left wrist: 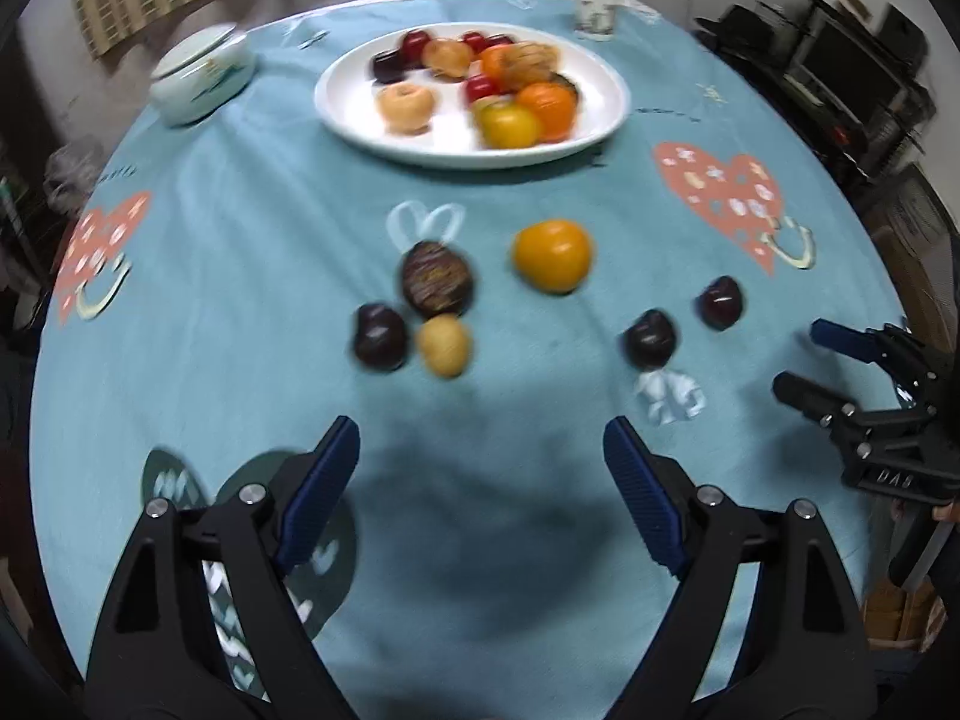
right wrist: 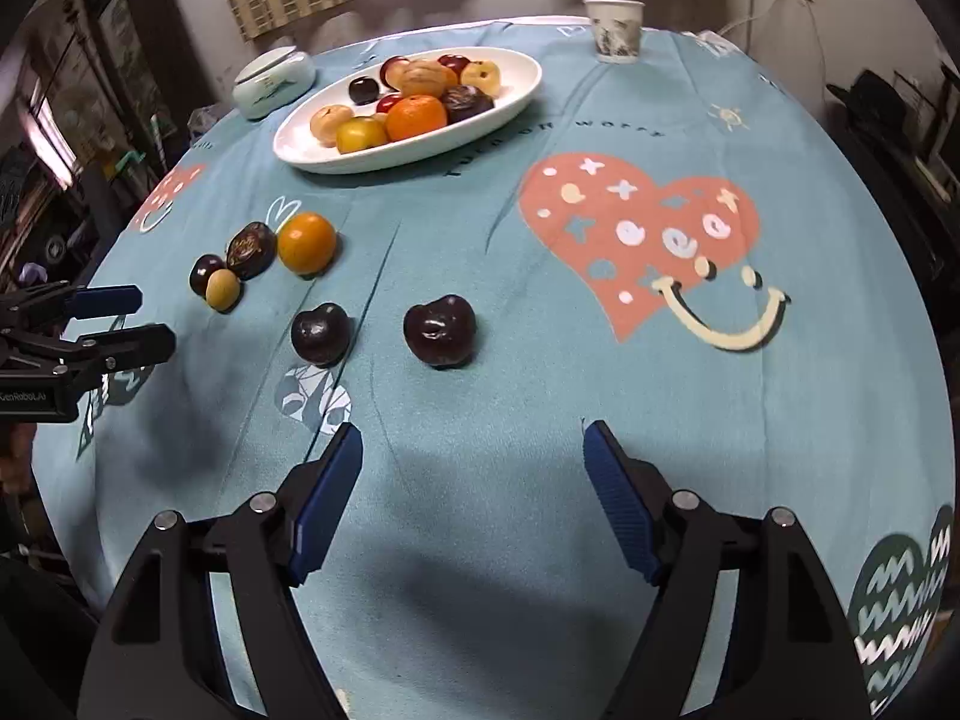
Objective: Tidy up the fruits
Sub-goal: 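Move back and grasp a dark plum with each gripper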
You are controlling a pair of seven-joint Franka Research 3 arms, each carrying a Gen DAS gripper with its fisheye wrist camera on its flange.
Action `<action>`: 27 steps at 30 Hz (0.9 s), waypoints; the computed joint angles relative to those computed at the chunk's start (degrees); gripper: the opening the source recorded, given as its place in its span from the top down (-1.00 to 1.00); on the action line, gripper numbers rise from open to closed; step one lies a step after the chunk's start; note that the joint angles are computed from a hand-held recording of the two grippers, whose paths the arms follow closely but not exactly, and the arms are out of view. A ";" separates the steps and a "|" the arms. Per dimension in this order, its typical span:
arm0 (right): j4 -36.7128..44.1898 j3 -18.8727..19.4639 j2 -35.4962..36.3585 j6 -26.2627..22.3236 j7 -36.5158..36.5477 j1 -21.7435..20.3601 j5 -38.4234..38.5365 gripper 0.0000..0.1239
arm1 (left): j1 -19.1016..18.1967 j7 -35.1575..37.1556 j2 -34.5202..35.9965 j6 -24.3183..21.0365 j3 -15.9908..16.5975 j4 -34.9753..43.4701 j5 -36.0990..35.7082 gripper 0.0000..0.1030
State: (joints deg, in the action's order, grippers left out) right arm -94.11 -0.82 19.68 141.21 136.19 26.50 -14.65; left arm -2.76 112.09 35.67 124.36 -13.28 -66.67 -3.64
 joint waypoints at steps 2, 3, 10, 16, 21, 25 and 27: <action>0.67 -0.21 0.69 0.35 0.76 -0.13 0.28 -0.23 | 0.82 -1.28 -0.81 -0.64 0.17 -0.84 -0.89 -0.65; 1.19 -0.40 1.18 0.60 0.96 -0.11 0.09 -0.23 | 1.20 -1.71 -1.39 -0.48 0.24 -1.63 -1.24 -0.65; 12.92 -0.89 9.01 -5.57 -6.76 -0.60 0.71 -0.14 | 1.32 -1.86 -3.29 -0.58 -0.14 -4.54 -1.94 -0.65; 17.11 1.57 11.75 -6.69 -16.60 -3.14 10.05 0.52 | -0.74 -1.72 -1.64 -1.56 -0.53 -1.63 -0.88 -0.65; 5.99 1.67 4.79 0.52 -16.16 -4.06 15.37 0.52 | -3.38 -1.11 2.17 -2.80 -0.99 3.75 0.17 -0.65; -0.75 1.31 0.64 3.78 -13.42 -4.07 16.71 0.52 | -6.02 -2.53 6.22 -4.54 -0.78 9.28 1.29 -0.65; -2.91 1.23 -0.79 4.26 -12.48 -4.06 16.35 0.52 | -7.61 -3.28 8.86 -5.67 -0.54 12.83 2.20 -0.65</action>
State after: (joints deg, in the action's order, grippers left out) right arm -97.02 0.41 18.89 145.46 123.71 22.44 1.70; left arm -10.37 108.80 44.53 118.70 -13.82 -53.84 -1.44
